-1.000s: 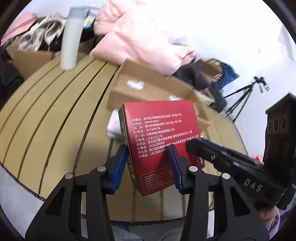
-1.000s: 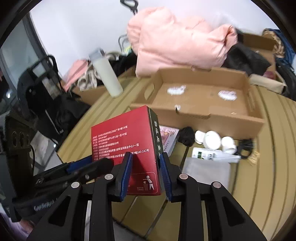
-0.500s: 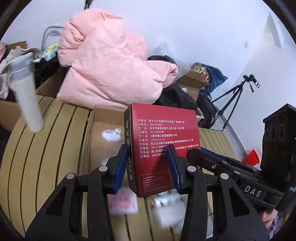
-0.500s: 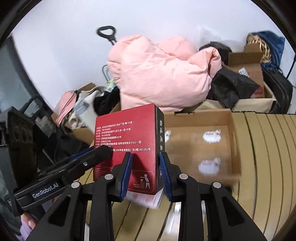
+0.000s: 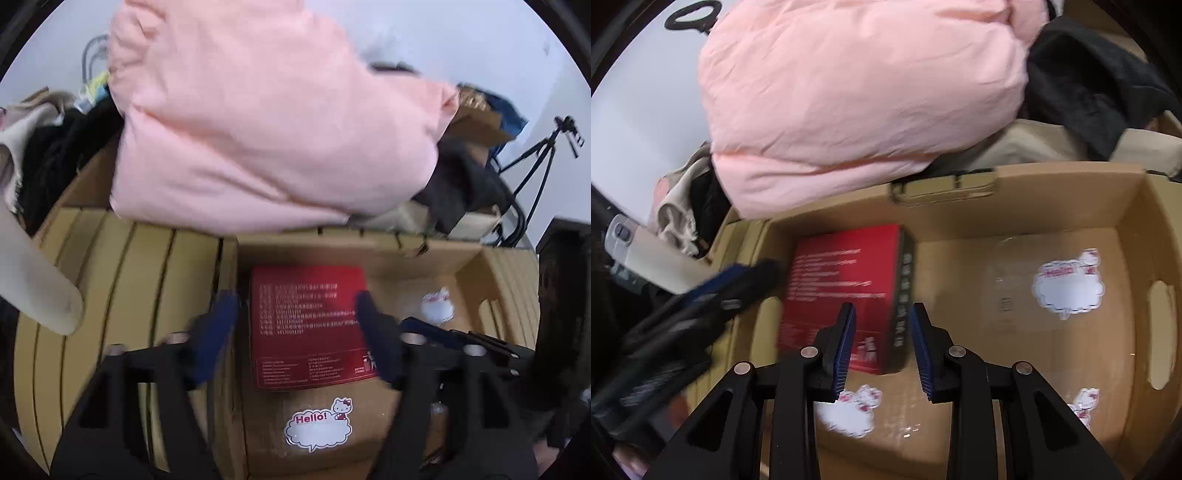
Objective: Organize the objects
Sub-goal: 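Lower the red box into the cardboard tray and open the right gripper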
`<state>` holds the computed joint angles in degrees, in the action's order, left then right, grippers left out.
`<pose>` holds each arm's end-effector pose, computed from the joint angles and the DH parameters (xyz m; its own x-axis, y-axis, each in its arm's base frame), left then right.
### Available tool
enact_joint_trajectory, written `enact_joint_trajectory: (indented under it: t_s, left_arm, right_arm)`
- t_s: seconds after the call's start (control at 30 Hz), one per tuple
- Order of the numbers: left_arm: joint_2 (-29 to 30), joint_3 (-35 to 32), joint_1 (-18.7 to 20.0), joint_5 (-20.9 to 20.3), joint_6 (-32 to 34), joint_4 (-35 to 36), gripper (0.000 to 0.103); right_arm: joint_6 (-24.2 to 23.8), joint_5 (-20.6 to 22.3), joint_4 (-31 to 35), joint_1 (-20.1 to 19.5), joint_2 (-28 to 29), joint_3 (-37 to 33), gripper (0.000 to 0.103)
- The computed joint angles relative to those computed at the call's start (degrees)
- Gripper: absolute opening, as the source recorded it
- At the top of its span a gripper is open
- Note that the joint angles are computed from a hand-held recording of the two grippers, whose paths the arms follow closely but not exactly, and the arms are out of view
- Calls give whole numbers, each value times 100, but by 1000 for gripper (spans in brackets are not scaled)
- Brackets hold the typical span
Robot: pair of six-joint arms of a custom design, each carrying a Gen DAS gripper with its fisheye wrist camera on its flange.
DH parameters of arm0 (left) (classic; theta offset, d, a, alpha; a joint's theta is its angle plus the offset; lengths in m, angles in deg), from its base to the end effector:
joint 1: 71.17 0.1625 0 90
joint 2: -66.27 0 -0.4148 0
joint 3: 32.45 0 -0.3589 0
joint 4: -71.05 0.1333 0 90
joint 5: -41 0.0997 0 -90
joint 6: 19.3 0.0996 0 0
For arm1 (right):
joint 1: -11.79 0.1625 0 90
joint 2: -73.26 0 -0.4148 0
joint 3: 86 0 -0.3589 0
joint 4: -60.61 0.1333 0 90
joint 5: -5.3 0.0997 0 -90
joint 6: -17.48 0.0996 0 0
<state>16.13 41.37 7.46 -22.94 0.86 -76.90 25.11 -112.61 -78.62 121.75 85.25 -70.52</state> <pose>0.0302 -0.7479 0.3190 -0.8164 0.2178 -0.5349 0.4733 0.7831 -0.4035 0.3714 -0.7688 -0.1340 -0.9241 -0.0214 0.3817 -0.1961 0.8836 -0.4252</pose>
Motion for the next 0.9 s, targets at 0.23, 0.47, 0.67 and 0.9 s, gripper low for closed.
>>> enact_joint_trajectory:
  t_s: [0.23,0.47,0.67,0.9]
  left_arm:
    - [-1256,918,-318,37,-151,-109,86]
    - [-3103,2181,-1222,1153,308,-529,103]
    - [-4782,2915,-2487,2699,-328,767,103]
    - [-6224,2832,-3860,3576,-3215,4860,103]
  right_arm:
    - [-586,-26,-2108,190,-1890,3348,47]
    - [-915,-864,-3234,777,-3736,5926,89]
    - [-1011,-1863,-3309,1713,-5363,7629,89]
    - [-324,-2047,-2766,2643,-6798,8893,89]
